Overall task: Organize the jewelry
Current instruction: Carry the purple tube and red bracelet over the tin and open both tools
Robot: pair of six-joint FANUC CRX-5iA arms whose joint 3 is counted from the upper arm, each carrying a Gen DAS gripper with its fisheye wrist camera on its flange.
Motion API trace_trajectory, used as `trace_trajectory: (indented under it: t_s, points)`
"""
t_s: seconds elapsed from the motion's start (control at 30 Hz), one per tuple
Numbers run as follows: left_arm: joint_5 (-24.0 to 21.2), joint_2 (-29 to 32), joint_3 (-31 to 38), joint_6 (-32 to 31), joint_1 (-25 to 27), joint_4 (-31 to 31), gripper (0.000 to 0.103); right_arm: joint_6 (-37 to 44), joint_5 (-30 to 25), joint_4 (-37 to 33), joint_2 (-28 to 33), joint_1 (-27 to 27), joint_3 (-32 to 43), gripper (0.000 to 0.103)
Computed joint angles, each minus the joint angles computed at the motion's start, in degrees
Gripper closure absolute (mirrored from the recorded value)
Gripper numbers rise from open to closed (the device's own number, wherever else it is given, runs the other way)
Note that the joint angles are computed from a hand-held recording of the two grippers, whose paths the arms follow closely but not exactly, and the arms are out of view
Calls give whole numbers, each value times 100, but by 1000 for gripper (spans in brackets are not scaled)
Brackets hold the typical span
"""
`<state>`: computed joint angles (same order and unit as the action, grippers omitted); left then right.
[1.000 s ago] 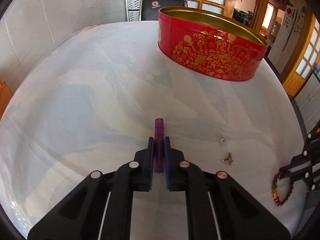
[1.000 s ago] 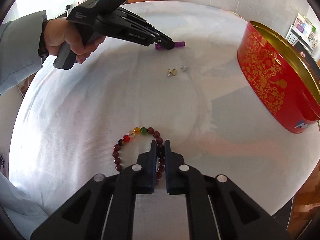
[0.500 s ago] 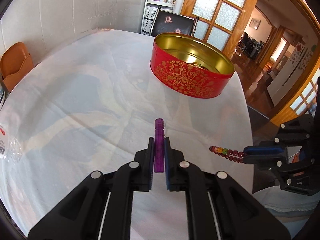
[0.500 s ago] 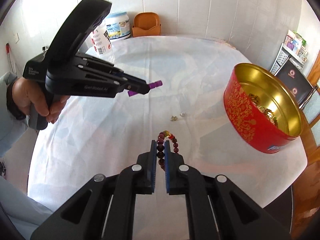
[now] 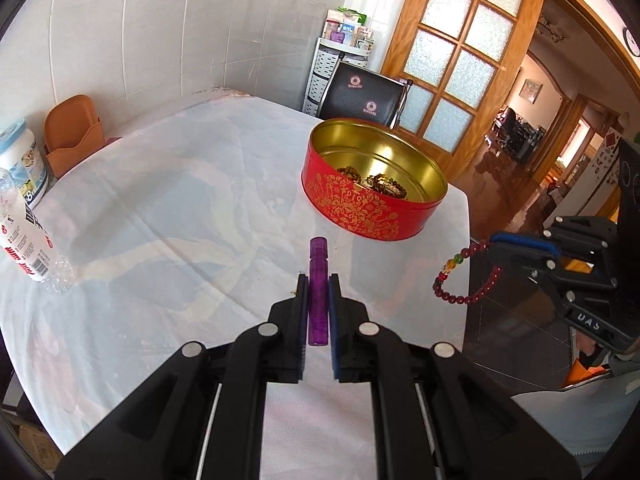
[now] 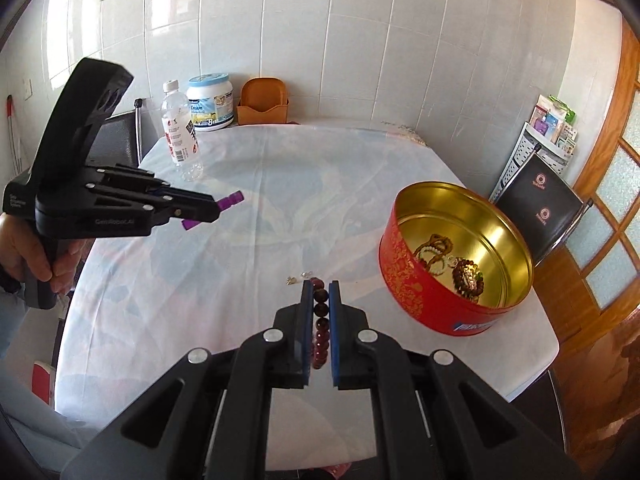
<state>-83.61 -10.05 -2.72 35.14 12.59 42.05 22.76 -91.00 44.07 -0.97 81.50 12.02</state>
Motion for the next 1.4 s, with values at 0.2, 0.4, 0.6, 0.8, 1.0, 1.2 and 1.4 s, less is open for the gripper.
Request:
trace_trajectory:
  t_s: [0.2, 0.4, 0.6, 0.8, 1.0, 1.2, 1.4]
  points:
    - [736, 185, 382, 939, -871, -360, 93, 639, 962, 37, -817, -627, -850, 95]
    - [1609, 734, 1125, 2737, -2228, -1234, 93, 2275, 2158, -856, -1703, -1954, -1474, 95]
    - [1753, 1487, 2127, 4593, -3276, -2276, 93, 4674, 2347, -2521, -1954, -3516, -1147, 95]
    - [1041, 2223, 3308, 5189, -3760, -2997, 93, 5755, 2333, -3844, -1723, -4780, -784, 94]
    - [274, 3038, 4237, 5200, -3864, -3204, 93, 5826, 2255, -4523, -1415, -5294, -663, 94]
    - [42, 3523, 4667, 4849, -3982, -3132, 93, 6134, 1869, -4795, -1130, -5495, -470, 95]
    - [-303, 3896, 5145, 4634, -4041, -3393, 93, 6373, 1540, -4733, -802, -5412, -311, 95]
